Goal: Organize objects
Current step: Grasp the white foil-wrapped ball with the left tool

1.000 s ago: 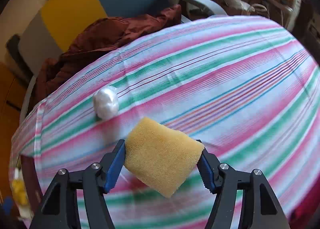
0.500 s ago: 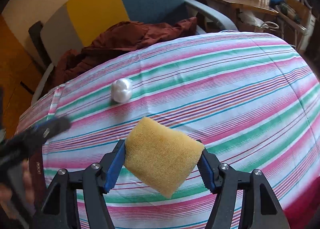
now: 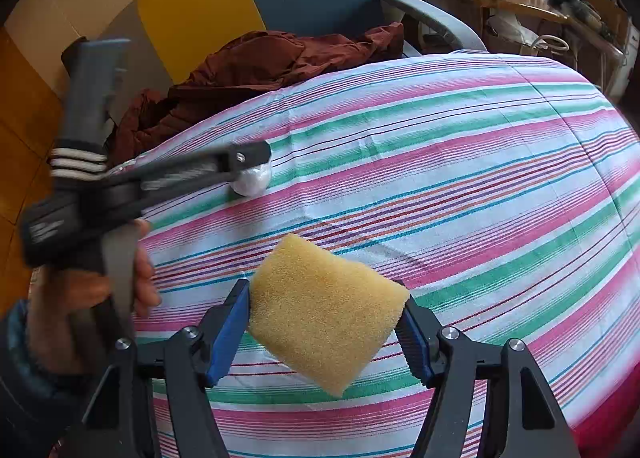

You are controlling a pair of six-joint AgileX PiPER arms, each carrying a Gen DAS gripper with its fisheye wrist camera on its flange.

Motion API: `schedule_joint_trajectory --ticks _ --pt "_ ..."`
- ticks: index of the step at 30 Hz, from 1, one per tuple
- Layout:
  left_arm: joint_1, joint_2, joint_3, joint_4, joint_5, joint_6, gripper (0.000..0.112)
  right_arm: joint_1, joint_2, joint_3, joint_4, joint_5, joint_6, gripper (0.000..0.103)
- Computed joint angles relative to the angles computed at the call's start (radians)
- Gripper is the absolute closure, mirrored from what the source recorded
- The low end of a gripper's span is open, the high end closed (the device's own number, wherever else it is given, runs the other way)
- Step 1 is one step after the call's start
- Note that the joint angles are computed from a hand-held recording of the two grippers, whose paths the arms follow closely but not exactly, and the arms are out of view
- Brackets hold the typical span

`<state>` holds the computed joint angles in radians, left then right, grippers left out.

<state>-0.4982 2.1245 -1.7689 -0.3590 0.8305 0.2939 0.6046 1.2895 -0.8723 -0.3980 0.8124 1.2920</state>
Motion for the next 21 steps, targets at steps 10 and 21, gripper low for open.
schedule_joint_trajectory --ticks 10,21 --pt "0.035 -0.232 0.392 -0.032 -0.211 0.130 0.070 0.049 0.005 -0.010 -0.070 0.010 0.025 0.034" --pt "0.090 -0.636 0.751 -0.033 -0.317 0.167 0.071 0.111 0.051 -0.034 -0.078 -0.067 -0.010 0.034"
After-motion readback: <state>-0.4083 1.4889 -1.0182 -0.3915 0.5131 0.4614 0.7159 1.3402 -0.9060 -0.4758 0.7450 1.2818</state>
